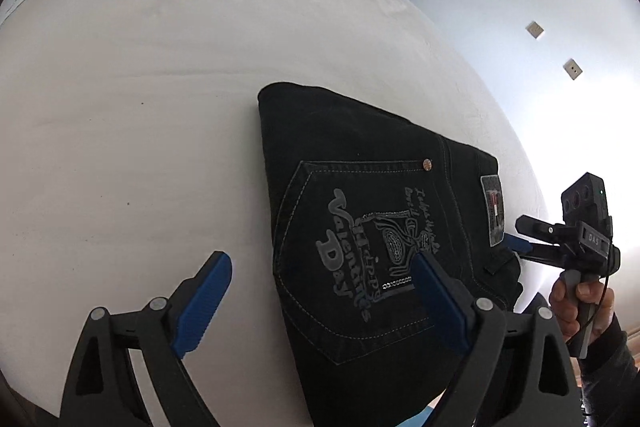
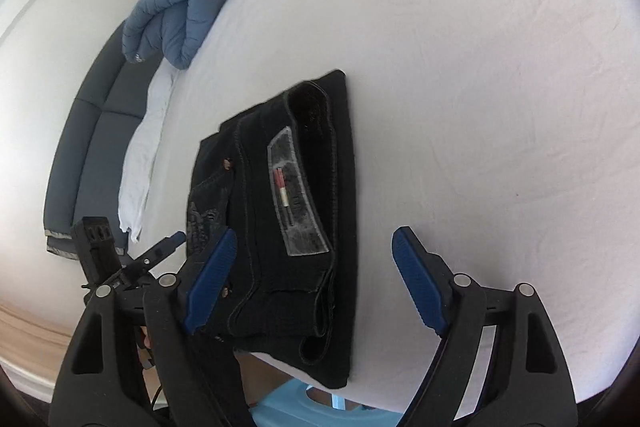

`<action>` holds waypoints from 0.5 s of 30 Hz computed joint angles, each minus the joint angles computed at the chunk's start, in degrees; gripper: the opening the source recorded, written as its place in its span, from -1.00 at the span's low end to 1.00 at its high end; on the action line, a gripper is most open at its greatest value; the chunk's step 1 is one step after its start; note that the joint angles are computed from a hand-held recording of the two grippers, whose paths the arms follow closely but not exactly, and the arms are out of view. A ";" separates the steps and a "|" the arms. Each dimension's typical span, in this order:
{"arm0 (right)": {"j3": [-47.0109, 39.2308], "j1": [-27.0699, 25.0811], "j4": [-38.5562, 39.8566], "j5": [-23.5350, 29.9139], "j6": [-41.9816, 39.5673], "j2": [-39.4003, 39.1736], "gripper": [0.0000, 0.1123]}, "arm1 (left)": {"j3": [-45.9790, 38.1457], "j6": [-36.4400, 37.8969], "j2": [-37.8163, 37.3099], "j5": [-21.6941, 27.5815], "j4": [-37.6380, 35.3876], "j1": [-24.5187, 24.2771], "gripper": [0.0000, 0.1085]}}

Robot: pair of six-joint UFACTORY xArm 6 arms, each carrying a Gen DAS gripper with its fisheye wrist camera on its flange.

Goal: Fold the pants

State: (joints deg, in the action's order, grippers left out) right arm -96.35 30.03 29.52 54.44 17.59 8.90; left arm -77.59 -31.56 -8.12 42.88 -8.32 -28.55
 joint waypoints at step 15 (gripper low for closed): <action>-12.69 1.42 -4.19 4.72 1.25 10.34 -0.21 | -15.74 -1.63 11.48 14.38 8.52 -4.06 0.44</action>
